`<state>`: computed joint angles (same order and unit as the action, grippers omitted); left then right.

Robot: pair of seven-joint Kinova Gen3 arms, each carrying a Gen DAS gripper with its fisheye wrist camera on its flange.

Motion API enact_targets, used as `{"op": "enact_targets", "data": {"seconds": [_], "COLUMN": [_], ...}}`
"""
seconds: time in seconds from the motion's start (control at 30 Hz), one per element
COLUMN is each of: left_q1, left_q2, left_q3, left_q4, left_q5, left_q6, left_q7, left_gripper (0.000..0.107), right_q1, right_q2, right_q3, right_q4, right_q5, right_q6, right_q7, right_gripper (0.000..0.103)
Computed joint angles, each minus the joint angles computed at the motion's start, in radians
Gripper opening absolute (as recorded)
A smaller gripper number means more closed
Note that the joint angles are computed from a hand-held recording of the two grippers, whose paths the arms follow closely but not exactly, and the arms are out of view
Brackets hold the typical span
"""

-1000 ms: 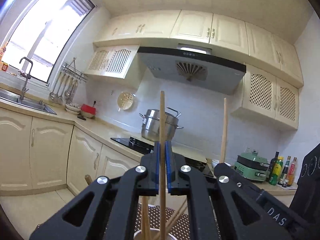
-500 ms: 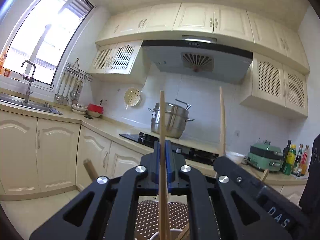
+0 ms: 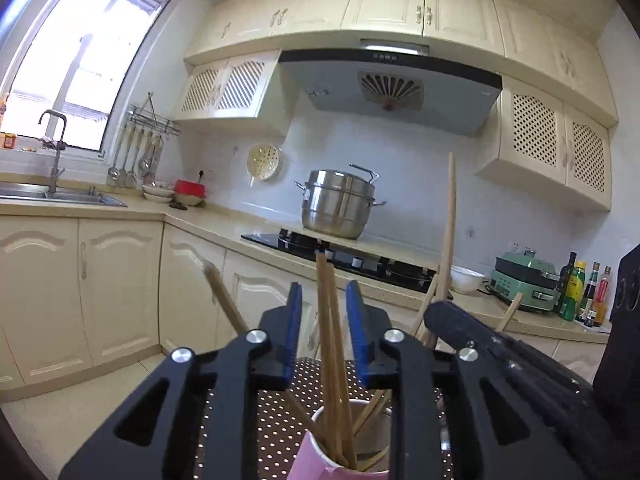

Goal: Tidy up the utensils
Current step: 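Lower both chopsticks into the pink cup and open the left tool, then open the right tool and withdraw both tools from the cup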

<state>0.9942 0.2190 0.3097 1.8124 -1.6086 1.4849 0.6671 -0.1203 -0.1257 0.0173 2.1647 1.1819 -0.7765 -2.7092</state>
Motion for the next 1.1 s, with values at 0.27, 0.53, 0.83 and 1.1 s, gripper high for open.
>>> {"op": "enact_targets", "data": {"seconds": [0.27, 0.53, 0.83, 1.1], "left_q1": [0.059, 0.079, 0.100, 0.114], "left_q2": [0.018, 0.013, -0.050, -0.080], "left_q3": [0.017, 0.003, 0.040, 0.088], "left_q4": [-0.078, -0.159, -0.119, -0.099], "left_q5": [0.134, 0.304, 0.373, 0.395], "left_q6": [0.161, 0.200, 0.222, 0.261], "left_q7": [-0.122, -0.221, -0.182, -0.174], "left_gripper": [0.034, 0.049, 0.064, 0.069], "right_q1": [-0.027, -0.050, -0.075, -0.097], "right_q2": [-0.043, -0.064, -0.100, -0.143], "right_q3": [-0.023, -0.026, -0.061, -0.077], "right_q4": [0.021, 0.019, 0.028, 0.036], "right_q5": [0.067, 0.193, 0.228, 0.273], "right_q6": [0.107, 0.183, 0.273, 0.325], "right_q7": [-0.042, -0.162, -0.149, -0.194], "right_gripper": [0.006, 0.006, 0.006, 0.011]}}
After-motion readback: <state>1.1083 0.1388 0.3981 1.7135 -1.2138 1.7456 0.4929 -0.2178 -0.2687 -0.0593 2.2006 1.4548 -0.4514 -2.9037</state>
